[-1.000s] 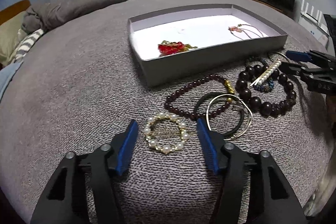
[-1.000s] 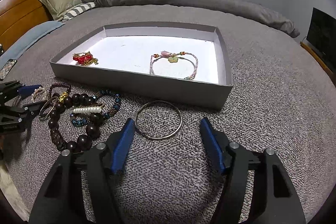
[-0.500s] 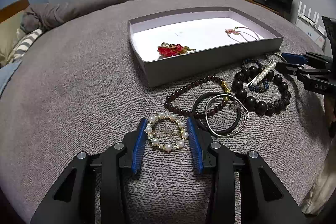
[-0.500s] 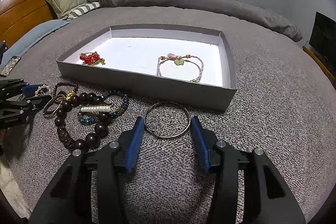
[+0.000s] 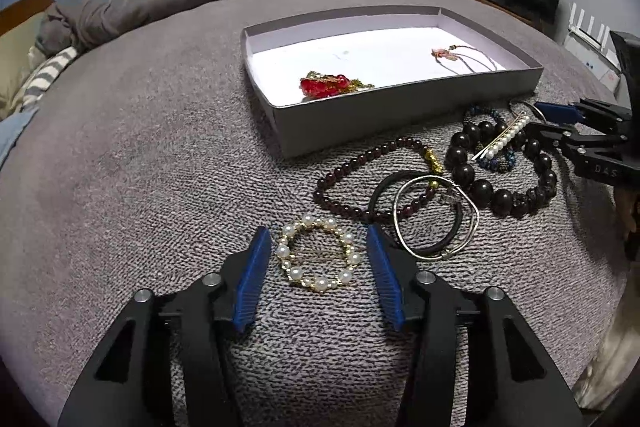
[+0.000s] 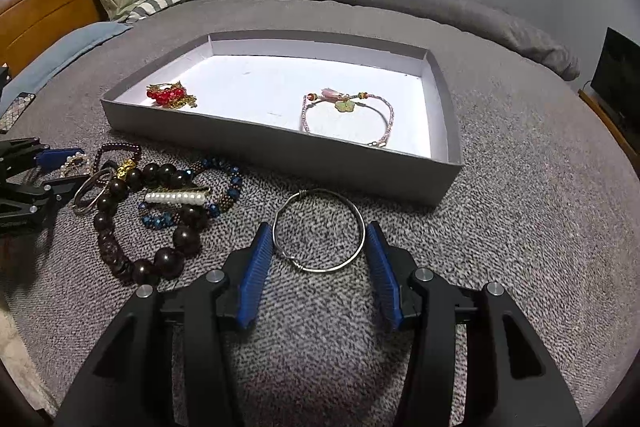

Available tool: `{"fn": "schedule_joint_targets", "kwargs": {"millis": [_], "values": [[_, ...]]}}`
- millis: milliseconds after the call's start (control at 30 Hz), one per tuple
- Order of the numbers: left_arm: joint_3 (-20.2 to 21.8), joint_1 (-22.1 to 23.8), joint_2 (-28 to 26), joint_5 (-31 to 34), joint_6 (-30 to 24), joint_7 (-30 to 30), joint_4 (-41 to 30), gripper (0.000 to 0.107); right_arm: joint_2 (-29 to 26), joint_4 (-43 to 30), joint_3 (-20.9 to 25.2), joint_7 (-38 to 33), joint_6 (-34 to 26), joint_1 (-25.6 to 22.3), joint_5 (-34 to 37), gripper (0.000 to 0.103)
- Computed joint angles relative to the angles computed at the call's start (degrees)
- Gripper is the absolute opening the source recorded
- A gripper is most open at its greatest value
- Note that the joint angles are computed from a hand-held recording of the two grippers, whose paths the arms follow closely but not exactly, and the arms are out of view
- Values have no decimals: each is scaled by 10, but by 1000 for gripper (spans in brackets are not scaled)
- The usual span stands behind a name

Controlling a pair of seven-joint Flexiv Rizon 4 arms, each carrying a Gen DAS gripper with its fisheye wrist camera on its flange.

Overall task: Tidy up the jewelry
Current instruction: 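Grasp the pearl circle brooch with left tool while right tool grasps silver bangle, then lift both items into the box tray and open both tools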

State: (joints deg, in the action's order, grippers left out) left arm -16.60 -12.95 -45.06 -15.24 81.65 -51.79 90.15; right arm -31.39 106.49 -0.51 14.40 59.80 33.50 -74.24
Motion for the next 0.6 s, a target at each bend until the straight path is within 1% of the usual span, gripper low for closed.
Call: {"fn": "schedule_joint_targets", "kwargs": {"millis": [67,100,200,400,533,600], "values": [[-3,2,1,0,3,2,2,44,1,0,-1,5,3,-1,-3,47],[-1,1,1,2,6,2,2,41,2,1,-2,9,3,0,-6,47],[-13,10,4,-2,13,3,8,41,8,7,-2,23,1,0,-19,47],[-7,7,10,7,41,-1,19,40,22,18,5,50,0,-7,-42,47],[-29,26,15,5,59,-3,31,40,35,26,10,79,-6,-14,-72,47],[-33,29,17,4,62,-7,32,40,39,28,14,92,-5,-19,-84,47]]}}
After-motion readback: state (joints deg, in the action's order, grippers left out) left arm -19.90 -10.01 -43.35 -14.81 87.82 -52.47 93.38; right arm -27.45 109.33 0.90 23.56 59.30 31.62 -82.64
